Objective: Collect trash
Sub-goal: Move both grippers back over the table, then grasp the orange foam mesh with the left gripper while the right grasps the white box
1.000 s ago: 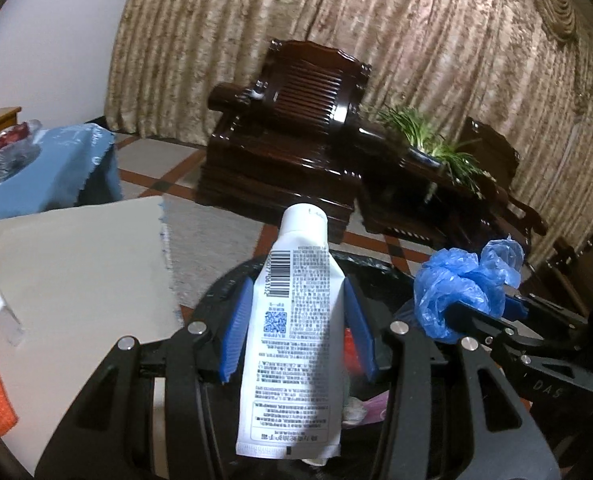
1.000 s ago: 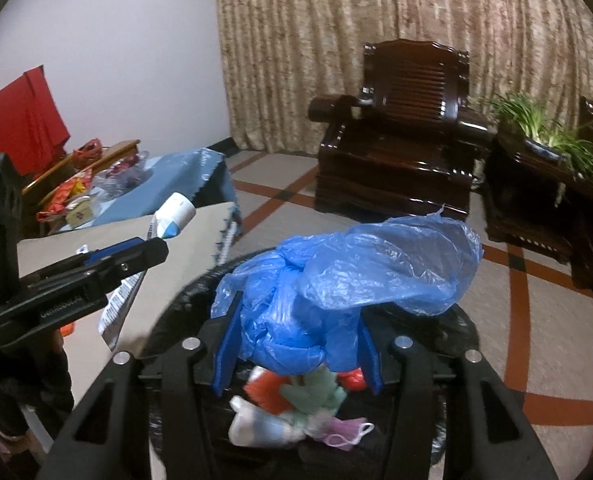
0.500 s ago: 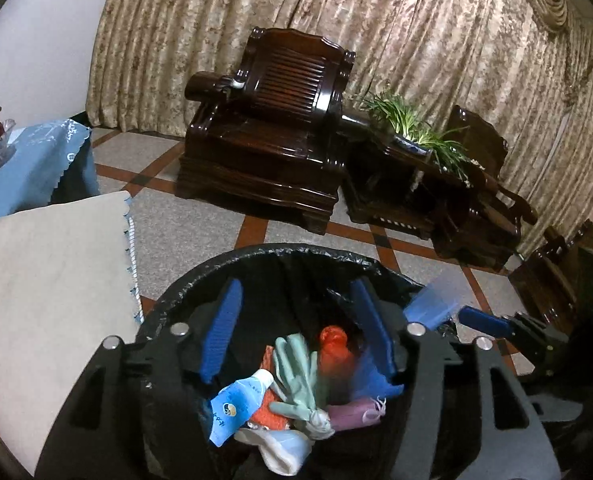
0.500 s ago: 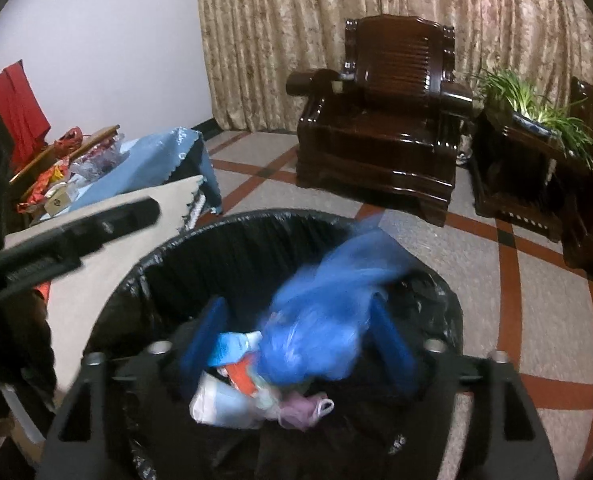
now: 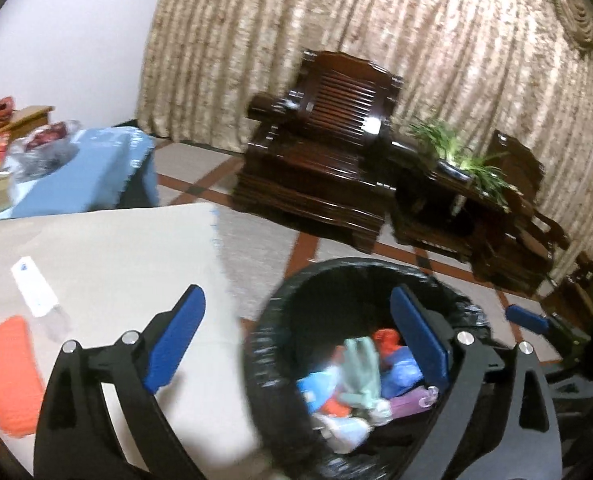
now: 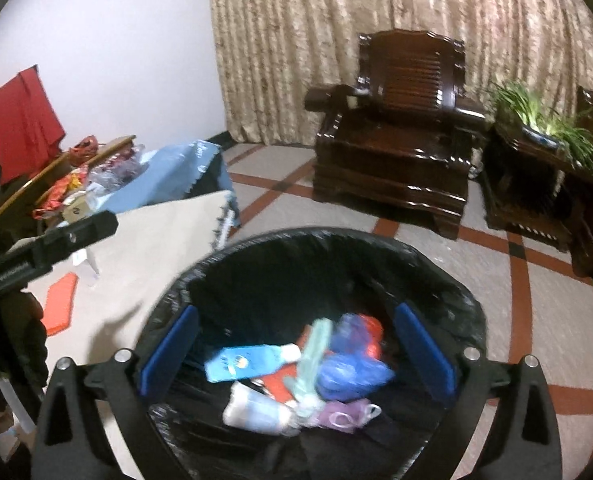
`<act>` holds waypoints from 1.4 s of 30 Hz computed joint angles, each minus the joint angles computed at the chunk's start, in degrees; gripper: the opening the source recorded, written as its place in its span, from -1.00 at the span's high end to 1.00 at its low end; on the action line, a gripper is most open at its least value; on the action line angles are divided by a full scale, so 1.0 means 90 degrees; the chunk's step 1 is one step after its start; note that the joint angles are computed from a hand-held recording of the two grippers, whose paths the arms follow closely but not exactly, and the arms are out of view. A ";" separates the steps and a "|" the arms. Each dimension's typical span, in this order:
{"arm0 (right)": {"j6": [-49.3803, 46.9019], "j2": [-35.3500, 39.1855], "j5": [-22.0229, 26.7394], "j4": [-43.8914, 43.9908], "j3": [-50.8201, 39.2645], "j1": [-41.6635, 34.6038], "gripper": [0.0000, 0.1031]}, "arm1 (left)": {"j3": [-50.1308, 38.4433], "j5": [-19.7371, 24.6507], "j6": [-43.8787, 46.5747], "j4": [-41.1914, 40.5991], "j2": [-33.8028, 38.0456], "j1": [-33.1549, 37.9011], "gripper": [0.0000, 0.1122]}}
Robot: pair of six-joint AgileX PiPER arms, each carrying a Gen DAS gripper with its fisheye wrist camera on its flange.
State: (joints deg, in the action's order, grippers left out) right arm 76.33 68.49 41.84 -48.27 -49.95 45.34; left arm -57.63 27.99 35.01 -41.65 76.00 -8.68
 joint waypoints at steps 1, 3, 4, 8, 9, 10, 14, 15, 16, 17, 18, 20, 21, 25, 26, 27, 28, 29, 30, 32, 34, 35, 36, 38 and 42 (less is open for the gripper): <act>0.0039 0.0100 -0.0014 -0.0048 -0.0099 0.0076 -0.88 | 0.0055 0.0053 -0.0014 0.0068 -0.0114 0.0220 -0.64; 0.0205 0.0381 -0.0047 -0.0183 -0.0327 0.0312 -0.88 | 0.0136 0.0162 0.0008 0.0153 -0.0325 0.0658 -0.64; 0.0231 0.0497 -0.0076 -0.0210 -0.0432 0.0382 -0.88 | 0.0173 0.0209 0.0051 0.0186 -0.0420 0.0853 -0.64; 0.0278 0.1060 -0.0247 -0.0281 -0.0955 0.0614 -0.88 | 0.0280 0.0528 0.0562 0.0113 -0.0694 0.1878 -0.65; 0.0311 0.1227 -0.0287 -0.0331 -0.1112 0.0688 -0.88 | 0.0270 0.0636 0.0708 0.0030 -0.0718 0.2119 -0.65; 0.0334 0.1372 -0.0332 -0.0373 -0.1236 0.0742 -0.88 | 0.0264 0.0757 0.0895 -0.0074 -0.0725 0.2441 -0.65; 0.0263 0.2041 -0.0497 -0.0409 -0.1891 0.0947 -0.88 | 0.0243 0.1037 0.1474 -0.0339 -0.0655 0.3415 -0.65; 0.0202 0.2171 -0.0518 -0.0386 -0.2030 0.0979 -0.88 | 0.0231 0.1091 0.1644 -0.0412 -0.0611 0.3673 -0.65; 0.0101 0.2360 -0.0538 -0.0348 -0.2236 0.1026 -0.88 | 0.0218 0.1139 0.1808 -0.0476 -0.0558 0.3926 -0.65; 0.0050 0.2511 -0.0531 -0.0330 -0.2404 0.1074 -0.88 | 0.0203 0.1176 0.1941 -0.0540 -0.0505 0.4092 -0.65; -0.0014 0.2692 -0.0568 -0.0316 -0.2595 0.1126 -0.88 | 0.0188 0.1201 0.2099 -0.0595 -0.0423 0.4342 -0.65; -0.0144 0.2966 -0.0642 -0.0265 -0.2880 0.1188 -0.88 | 0.0208 0.1180 0.2269 -0.0664 -0.0324 0.4590 -0.65; -0.0248 0.3181 -0.0655 -0.0214 -0.3116 0.1228 -0.88 | 0.0177 0.1181 0.2373 -0.0690 -0.0215 0.4769 -0.65; -0.0456 0.3795 -0.0799 -0.0108 -0.3759 0.1285 -0.88 | 0.0097 0.1146 0.2721 -0.0793 0.0163 0.5231 -0.65; -0.0484 0.3888 -0.0838 -0.0095 -0.3833 0.1281 -0.88 | 0.0075 0.1133 0.2765 -0.0797 0.0256 0.5300 -0.65; -0.0566 0.4088 -0.0861 -0.0043 -0.4041 0.1282 -0.88 | 0.0039 0.1105 0.2823 -0.0801 0.0396 0.5387 -0.65; -0.0642 0.4228 -0.0874 0.0027 -0.4179 0.1271 -0.88 | 0.0068 0.1087 0.2891 -0.0826 0.0437 0.5442 -0.65; -0.0681 0.4365 -0.0900 0.0081 -0.4305 0.1266 -0.88 | 0.0049 0.1038 0.2897 -0.0798 0.0546 0.5468 -0.65; -0.0669 0.4450 -0.0936 0.0087 -0.4363 0.1259 -0.88 | 0.0059 0.1003 0.2941 -0.0816 0.0609 0.5490 -0.65; -0.0763 0.4671 -0.0980 0.0200 -0.4546 0.1208 -0.88 | 0.0063 0.0921 0.3000 -0.0842 0.0742 0.5513 -0.65; -0.0913 0.4889 -0.1029 0.0376 -0.4733 0.1153 -0.88 | 0.0062 0.0826 0.3066 -0.0867 0.0908 0.5524 -0.65; -0.0938 0.4978 -0.1032 0.0409 -0.4806 0.1146 -0.88 | 0.0054 0.0767 0.3049 -0.0842 0.0999 0.5505 -0.65; -0.1022 0.5093 -0.1035 0.0488 -0.4919 0.1122 -0.88 | 0.0022 0.0739 0.2987 -0.0792 0.1064 0.5474 -0.65; -0.1158 0.5262 -0.1051 0.0644 -0.5067 0.1067 -0.88 | -0.0021 0.0652 0.2939 -0.0734 0.1269 0.5421 -0.65; -0.1352 0.5453 -0.1061 0.0870 -0.5240 0.0994 -0.88 | -0.0060 0.0468 0.2777 -0.0566 0.1594 0.5260 -0.65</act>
